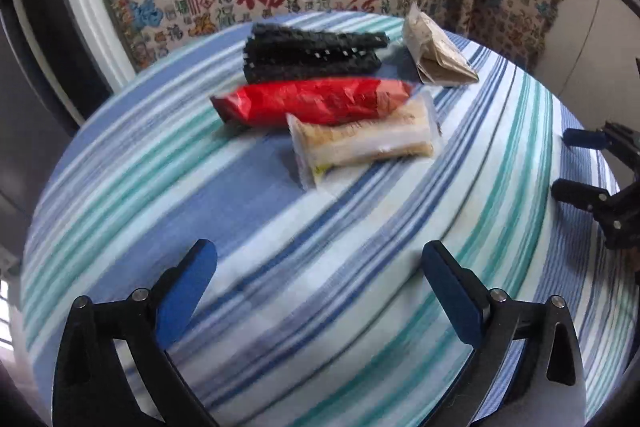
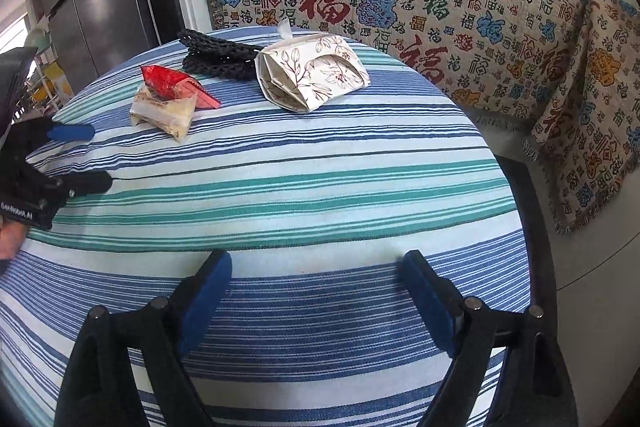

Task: Collect trash
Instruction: 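Move both tools back over the remaining trash on the table, then grasp the wrapped snack bar with the left gripper while the right grasps the paper bag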

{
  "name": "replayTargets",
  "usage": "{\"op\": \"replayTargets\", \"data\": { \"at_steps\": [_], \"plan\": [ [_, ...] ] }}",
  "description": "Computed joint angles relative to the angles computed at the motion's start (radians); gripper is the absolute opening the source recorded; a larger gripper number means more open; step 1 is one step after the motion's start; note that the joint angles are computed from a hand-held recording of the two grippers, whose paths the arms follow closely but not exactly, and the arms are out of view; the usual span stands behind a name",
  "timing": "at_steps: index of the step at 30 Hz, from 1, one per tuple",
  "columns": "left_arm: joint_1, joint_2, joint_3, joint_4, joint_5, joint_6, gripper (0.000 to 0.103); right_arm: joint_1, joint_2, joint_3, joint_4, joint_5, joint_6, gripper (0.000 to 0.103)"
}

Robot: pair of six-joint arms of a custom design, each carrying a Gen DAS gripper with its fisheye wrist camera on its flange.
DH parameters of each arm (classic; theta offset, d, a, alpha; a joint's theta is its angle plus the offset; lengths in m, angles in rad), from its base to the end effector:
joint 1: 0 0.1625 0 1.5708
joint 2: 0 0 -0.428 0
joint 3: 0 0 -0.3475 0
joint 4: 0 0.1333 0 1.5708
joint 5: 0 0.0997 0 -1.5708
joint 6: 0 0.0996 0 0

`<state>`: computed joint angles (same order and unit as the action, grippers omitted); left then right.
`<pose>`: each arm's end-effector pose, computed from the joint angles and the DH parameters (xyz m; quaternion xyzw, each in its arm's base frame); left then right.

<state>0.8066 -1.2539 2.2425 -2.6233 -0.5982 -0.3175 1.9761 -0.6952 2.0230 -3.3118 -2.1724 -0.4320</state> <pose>-0.1402 -0.4578 0.2293 0.1812 0.8650 -0.2647 0.3859 0.2823 -0.4628 0.0642 0.3245 -0.8788 0.1920 0.2926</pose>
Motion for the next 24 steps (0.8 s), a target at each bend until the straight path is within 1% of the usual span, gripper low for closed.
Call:
{"op": "replayTargets", "data": {
  "at_steps": [2,5,9,13,14,15,16,17,18,21,24],
  "plan": [
    [0.006,0.008,-0.018,-0.100,-0.013,0.133,0.102,0.000,0.001,0.000,-0.001,0.000,0.001,0.090],
    [0.023,0.048,-0.069,-0.226,-0.068,0.301,0.102,0.000,0.003,0.000,0.001,0.004,0.002,0.091],
    [0.049,0.121,-0.115,-0.257,-0.106,0.422,0.102,-0.003,0.006,-0.011,0.010,0.007,0.001,0.092],
    [0.057,0.119,-0.122,-0.197,-0.181,0.425,0.096,-0.003,0.007,-0.012,0.008,0.007,0.001,0.092],
    [0.058,0.097,-0.127,-0.152,-0.233,0.420,0.094,-0.003,0.008,-0.011,0.007,0.007,0.001,0.092],
    [0.065,0.070,-0.141,-0.083,-0.311,0.404,0.089,-0.003,0.008,-0.011,0.005,0.007,0.000,0.092],
    [0.070,0.045,-0.152,-0.025,-0.380,0.387,0.086,-0.003,0.009,-0.011,0.005,0.007,0.000,0.092],
    [0.070,0.031,-0.156,0.002,-0.412,0.383,0.084,-0.003,0.009,-0.010,0.004,0.007,0.001,0.092],
    [0.058,0.025,-0.149,0.009,-0.405,0.373,0.085,-0.002,0.010,-0.011,0.003,0.007,0.001,0.092],
    [0.031,0.039,-0.133,-0.022,-0.329,0.374,0.092,-0.002,0.010,-0.010,0.001,0.006,0.000,0.092],
    [0.021,0.068,-0.126,-0.065,-0.295,0.405,0.093,-0.003,0.010,-0.010,-0.001,0.007,-0.001,0.092]
  ]
}}
